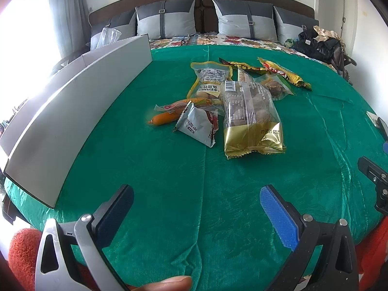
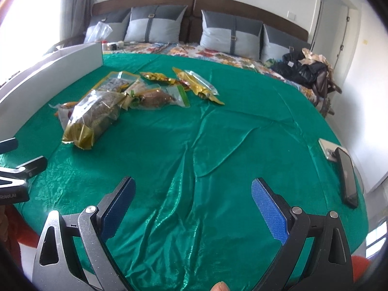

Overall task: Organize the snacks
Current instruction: 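Move both tools toward the snack pile on the green sheet, then grasp the gold-and-clear snack bag with the right tool while the left tool grasps the white triangular pouch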

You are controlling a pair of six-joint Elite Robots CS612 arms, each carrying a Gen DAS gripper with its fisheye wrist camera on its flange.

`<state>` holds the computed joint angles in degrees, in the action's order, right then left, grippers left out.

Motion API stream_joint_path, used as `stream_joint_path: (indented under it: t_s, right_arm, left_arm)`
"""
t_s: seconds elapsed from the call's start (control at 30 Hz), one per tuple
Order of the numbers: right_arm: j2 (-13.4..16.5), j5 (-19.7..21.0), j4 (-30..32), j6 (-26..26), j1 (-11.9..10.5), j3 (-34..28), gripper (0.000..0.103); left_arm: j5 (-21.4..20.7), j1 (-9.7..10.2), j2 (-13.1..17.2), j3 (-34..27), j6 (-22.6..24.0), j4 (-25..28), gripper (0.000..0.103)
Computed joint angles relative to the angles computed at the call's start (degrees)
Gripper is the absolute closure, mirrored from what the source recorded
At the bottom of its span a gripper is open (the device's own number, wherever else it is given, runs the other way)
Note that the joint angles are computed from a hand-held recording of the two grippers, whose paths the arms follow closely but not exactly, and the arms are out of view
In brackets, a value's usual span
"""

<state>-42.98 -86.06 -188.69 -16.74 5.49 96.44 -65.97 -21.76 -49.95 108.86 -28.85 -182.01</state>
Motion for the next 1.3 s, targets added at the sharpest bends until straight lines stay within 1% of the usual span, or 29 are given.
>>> stream_joint_path:
  t_s: [0.2, 0.57, 0.8, 1.07, 1.3]
  right_arm:
    - [0.28, -4.59, 1.45, -0.45, 0.48, -0.41, 0.005]
    - [0.70, -8.36, 2.77, -1.47, 1.06, -1.15, 0.005]
    - [1.08, -10.79, 1.72, -3.55, 1.62, -1.29, 0.005]
    - [1.56, -14.05, 1.14, -6.03, 2.27, -1.65, 0.005]
    - [1.75, -15.31, 1.00, -6.73, 2.45, -1.82, 0.005]
  left_arm:
    - [-0.04, 0.26, 0.46, -0.47, -0.55, 1.19, 0.000]
    - [0.05, 0.65, 0.99, -1.24, -2.02, 4.46, 0.000]
    - [-0.39, 1.19, 1.49, -1.95, -3.64, 7.50, 0.000]
    - [-0.40, 1.26, 1.60, -1.86, -3.43, 6.90, 0.000]
    - [-0.49, 1.29, 1.58, -1.98, -3.37, 7.04, 0.000]
